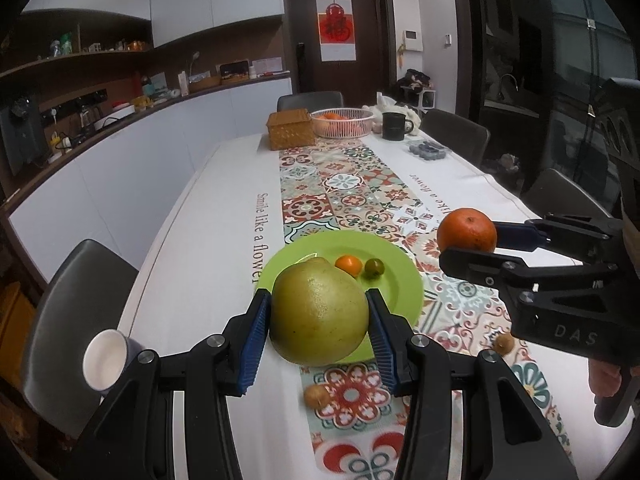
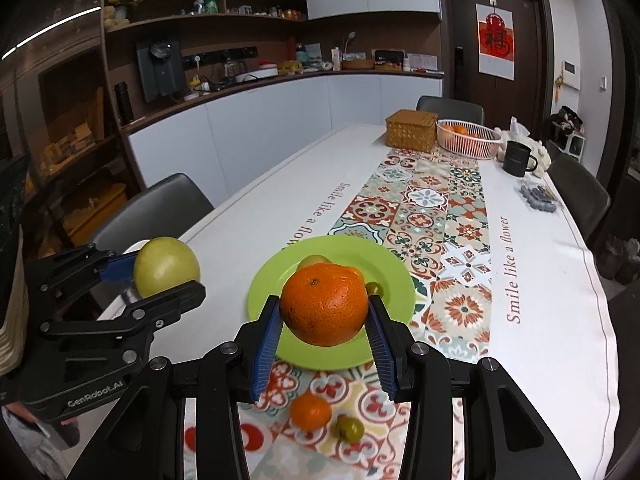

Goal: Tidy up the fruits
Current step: 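Lift the pomelo and orange and carry both tools over the green plate, then lower the pomelo and orange onto the plate and open both tools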

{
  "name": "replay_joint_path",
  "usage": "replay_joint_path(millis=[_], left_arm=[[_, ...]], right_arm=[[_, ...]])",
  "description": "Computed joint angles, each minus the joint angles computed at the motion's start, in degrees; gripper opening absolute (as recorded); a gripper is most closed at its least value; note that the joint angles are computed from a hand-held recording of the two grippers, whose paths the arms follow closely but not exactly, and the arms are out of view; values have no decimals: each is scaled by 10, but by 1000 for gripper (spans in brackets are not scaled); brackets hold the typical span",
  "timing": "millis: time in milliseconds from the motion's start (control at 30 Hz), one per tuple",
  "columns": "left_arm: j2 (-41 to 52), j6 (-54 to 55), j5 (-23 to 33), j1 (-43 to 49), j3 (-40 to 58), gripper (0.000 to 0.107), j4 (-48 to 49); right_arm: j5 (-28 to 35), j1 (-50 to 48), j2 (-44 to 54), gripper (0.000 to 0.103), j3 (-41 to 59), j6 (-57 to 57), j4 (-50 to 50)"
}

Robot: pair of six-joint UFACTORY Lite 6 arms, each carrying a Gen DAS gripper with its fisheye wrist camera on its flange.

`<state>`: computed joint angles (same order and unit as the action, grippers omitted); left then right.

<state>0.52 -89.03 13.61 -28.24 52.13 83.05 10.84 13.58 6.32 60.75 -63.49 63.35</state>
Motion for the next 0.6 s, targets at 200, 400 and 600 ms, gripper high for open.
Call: replay_joint_path(millis=[200, 400, 600], left_arm=[[95, -70, -43, 45, 55, 47, 86], [182, -157, -73, 77, 106, 47, 187], [262, -237, -98, 96, 151, 47, 273]], right_arm=[[12, -3, 115, 43, 101, 90, -82], [23, -1, 231, 43, 199, 220, -211], [30, 2, 296, 43, 242, 272, -262]])
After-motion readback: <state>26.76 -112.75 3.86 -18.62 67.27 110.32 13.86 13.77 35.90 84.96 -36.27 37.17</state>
